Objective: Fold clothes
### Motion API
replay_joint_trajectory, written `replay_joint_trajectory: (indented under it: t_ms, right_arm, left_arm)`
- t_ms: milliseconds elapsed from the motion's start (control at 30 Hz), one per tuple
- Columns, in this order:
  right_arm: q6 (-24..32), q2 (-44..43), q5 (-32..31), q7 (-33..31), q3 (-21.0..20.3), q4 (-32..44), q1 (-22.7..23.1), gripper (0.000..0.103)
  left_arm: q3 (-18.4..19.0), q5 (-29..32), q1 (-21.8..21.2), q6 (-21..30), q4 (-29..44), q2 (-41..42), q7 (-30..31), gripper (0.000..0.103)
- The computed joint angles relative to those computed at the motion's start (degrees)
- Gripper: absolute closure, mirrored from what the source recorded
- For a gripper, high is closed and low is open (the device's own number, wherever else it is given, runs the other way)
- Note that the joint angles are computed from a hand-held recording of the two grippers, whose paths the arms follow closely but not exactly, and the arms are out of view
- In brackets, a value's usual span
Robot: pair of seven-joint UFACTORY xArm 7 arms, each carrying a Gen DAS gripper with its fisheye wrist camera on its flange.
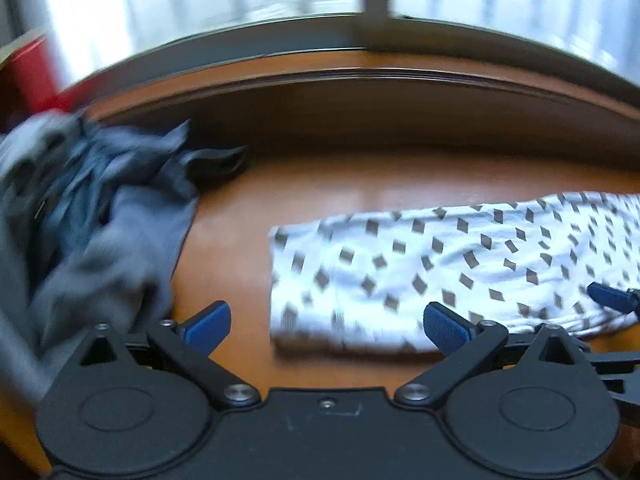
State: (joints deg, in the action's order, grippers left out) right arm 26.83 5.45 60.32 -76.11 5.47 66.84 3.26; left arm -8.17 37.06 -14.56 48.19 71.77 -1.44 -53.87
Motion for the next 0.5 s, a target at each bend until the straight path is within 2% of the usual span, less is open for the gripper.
replay_joint_trajectory:
  t_ms: [67, 200, 267, 333, 400, 467, 500]
  right_arm:
    - [-5.4, -1.8, -1.0, 4.8, 0.7, -2.9, 1.7, 0.021]
    - [-19.7, -5.0, -7.5, 20.5, 2.3, -10.1, 6.6, 0.012]
    - [-25.0, -6.2, -14.1, 30.0, 2.8, -13.7, 8.5, 0.011]
    - [-26.6, -8.0, -23.3, 40.5, 3.1, -16.7, 9.0, 0.01]
    - [-25.9, -9.9, -30.5, 47.8, 3.7, -18.8, 8.4, 0.011]
    - [-25.7, -11.4, -34.2, 52.1, 3.7, -20.1, 8.1, 0.013]
    - [-26.2, -11.9, -34.1, 52.7, 2.9, -20.6, 8.7, 0.014]
  left_arm:
    - [1.6, -2.7, 1.3, -4.6, -0.4, 0.6, 8.0, 0.0]
    - [3.6, -9.8, 3.9, -12.7, -2.4, 1.5, 24.2, 0.0]
    - [4.0, -12.4, 4.7, -14.4, -3.2, 2.0, 30.0, 0.0]
    - [4.1, -14.8, 5.1, -14.6, -3.8, 2.1, 34.0, 0.0]
    - [4.1, -17.8, 5.4, -14.4, -4.6, 1.9, 37.4, 0.0]
    - [4.0, -20.2, 5.6, -13.6, -5.3, 1.9, 40.0, 0.0]
    - [4.0, -20.7, 5.7, -14.6, -6.2, 1.4, 40.2, 0.0]
